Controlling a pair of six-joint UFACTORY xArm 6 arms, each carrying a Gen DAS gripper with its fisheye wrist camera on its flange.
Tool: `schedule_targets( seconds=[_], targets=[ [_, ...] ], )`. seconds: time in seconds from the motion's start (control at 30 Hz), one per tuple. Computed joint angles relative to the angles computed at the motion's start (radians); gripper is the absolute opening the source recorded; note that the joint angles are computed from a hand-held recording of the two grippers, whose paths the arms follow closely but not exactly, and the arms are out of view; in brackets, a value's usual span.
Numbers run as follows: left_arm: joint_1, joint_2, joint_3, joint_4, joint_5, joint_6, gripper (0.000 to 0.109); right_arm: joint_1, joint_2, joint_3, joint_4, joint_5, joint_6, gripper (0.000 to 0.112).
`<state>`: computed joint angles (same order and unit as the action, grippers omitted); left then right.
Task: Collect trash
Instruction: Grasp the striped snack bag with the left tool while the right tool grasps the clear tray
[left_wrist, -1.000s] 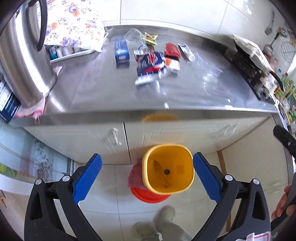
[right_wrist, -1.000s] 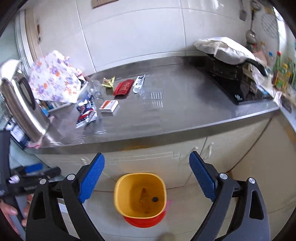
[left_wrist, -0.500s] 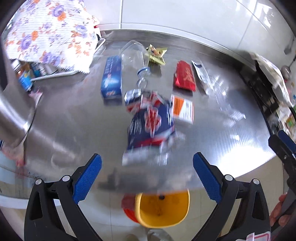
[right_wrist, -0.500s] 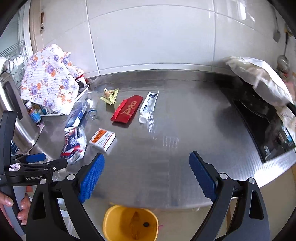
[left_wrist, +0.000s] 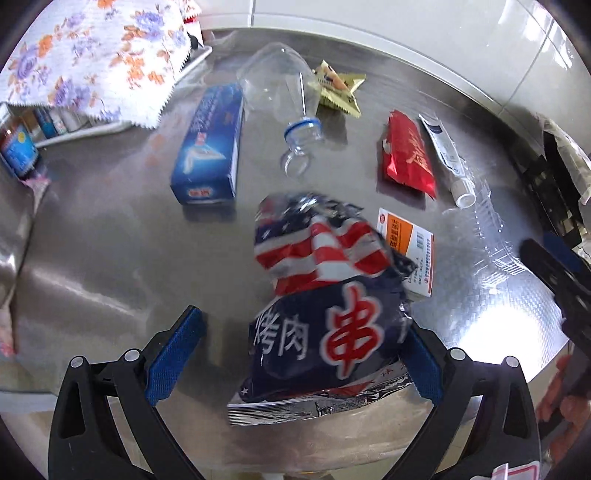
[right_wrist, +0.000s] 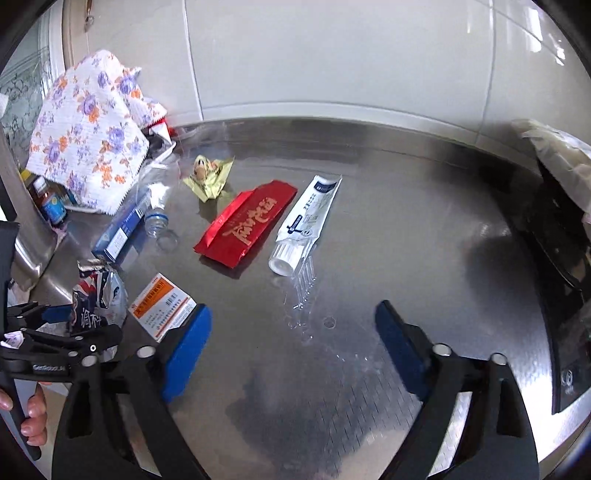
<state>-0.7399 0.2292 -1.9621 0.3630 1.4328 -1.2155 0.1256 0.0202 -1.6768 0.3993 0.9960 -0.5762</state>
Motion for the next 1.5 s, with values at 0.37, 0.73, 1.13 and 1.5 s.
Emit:
schedule_targets(
  seconds=[0.37, 0.73, 1.13, 1.5],
  targets=[
    [-0.035, 0.074, -0.093, 0.097, 0.108, 0.082, 0.087, 0.03, 0.067, -0.037, -0.035, 0.042, -0.031, 0.027],
    [-0.017, -0.056, 0.083, 0.082, -0.024, 0.046, 0.061, 0.017, 0.053, -0.031, -0.007, 0.054, -0.021, 0.018],
    [-0.042, -0.087, 0.083, 0.131, -0.008, 0.066, 0.057, 0.004, 0.005, -0.012, 0.027, 0.053, -0.004, 0.016],
    [-0.115, -0.129, 0.062, 0.194, 0.026, 0.07, 0.057, -0.007, -0.123, 0.074, 0.038, 0.048, -0.004, 0.016]
  ],
)
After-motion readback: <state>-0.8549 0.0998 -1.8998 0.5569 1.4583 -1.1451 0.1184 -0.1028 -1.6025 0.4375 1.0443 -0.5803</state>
